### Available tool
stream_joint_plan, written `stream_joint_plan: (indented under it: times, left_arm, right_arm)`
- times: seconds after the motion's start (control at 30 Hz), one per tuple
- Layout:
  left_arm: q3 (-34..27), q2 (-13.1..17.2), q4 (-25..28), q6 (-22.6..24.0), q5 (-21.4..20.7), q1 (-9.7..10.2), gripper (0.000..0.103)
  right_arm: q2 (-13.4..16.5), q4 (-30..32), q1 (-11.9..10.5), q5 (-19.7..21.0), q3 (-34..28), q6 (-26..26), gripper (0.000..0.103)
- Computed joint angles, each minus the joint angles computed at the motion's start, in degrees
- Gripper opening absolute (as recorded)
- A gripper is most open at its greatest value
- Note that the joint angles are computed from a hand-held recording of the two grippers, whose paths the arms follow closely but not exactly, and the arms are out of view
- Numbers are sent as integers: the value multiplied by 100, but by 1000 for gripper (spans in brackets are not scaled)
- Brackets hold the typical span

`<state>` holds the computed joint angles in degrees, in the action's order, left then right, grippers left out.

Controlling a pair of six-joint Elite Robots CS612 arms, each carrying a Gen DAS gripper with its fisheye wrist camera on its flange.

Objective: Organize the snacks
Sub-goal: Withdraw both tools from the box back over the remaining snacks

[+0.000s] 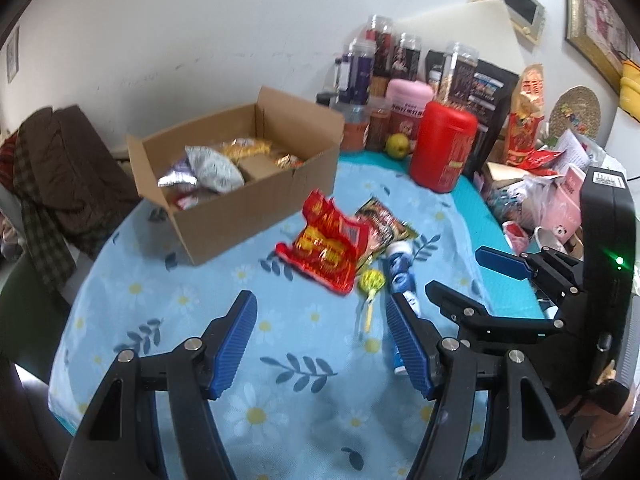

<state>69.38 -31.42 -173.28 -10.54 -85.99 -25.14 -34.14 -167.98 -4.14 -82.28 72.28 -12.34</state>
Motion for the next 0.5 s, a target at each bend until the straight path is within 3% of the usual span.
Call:
stream_joint_plan:
  times: [0.3, 0.43, 0.5]
  left_arm:
    - [-310, 234, 458, -303, -313, 85, 67]
    - [-526, 346, 630, -318, -431, 97, 67]
    - [-670, 419, 749, -292, -502, 98, 67]
  right_arm:
    - [341, 768, 49, -124, -495, 58, 63]
    - [479, 1235, -11, 183, -715, 150, 61]
    - [514, 1381, -44, 304, -767, 162, 38]
